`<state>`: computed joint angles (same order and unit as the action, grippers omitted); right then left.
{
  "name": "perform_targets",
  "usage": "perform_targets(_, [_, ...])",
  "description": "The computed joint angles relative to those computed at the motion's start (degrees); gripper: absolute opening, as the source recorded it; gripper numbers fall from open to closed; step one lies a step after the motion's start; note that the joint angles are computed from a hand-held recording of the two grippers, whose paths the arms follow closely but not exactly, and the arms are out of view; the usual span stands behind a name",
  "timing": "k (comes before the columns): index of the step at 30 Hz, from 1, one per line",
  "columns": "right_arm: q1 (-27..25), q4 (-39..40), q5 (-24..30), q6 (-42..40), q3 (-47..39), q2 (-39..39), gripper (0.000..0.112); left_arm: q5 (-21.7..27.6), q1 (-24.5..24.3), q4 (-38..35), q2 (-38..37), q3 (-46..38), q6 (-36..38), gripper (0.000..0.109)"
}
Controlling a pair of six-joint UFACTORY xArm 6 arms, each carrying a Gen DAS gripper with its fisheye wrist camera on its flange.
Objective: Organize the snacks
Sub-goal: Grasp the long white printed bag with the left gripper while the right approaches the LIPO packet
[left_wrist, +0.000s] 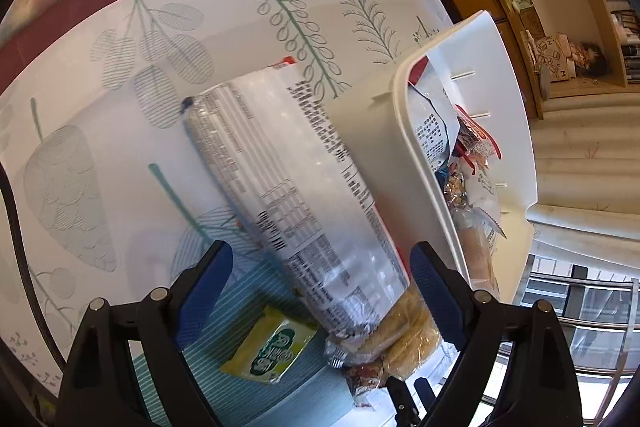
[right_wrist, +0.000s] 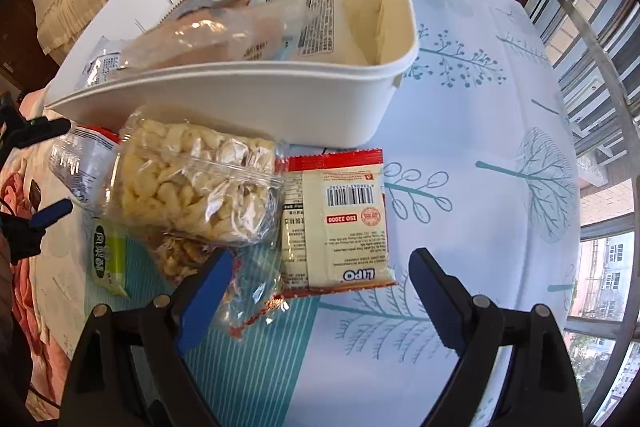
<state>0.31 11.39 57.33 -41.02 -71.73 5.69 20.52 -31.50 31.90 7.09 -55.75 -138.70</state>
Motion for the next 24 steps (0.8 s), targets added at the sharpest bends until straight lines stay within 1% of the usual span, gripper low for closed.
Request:
perform_targets(2, [0.26,-0.56,-0.29,0.28,-0.09,0.62,0.090,0.04,0.36,0.73,1.39,-1.54,0.84,0.090])
perform_targets(4, [0.40,-0.78,-0.11,0.58,-0.51,1.39,0.090,1.17,0.32,-1.99,2.77,-3.21,4.32,0.090])
perform_targets(8, [0.56,-0.84,0.08,0.42,-1.15,2.53,0.090,-1.95,0.76,-3.21,4.76,-3.53,4.21,0.090])
perform_targets(10, [0.66,-0.87,-0.19,0.33,-1.34,3.00,0.090,-2.03,0.85,-4.77,5.38,-3.97,5.73,0.090])
perform_targets(12, [1.05,-1.00,-0.46,0.69,-1.53,3.62,0.090,-1.63,0.69,-4.22,5.44,-4.14,5.23,0.090])
perform_targets(16, [1.76,-1.51,-3.03,-0.84,-0.47,3.57,0.092,-2.76,0.69,-2.82,5.43,-3.54,3.31,0.090])
perform_targets(20, [2.52,-2.06,-5.09,-1.44,0.60,3.24,0.092,-2.56,0.43,-1.79,4.78,-2.77,1.99,0.091])
perform_targets(24, [2.74,-1.41,-6.01,-2.50,0.39,3.94,0.095,-1.69,0.29,-3.53,5.16,-3.40,3.52,0.091])
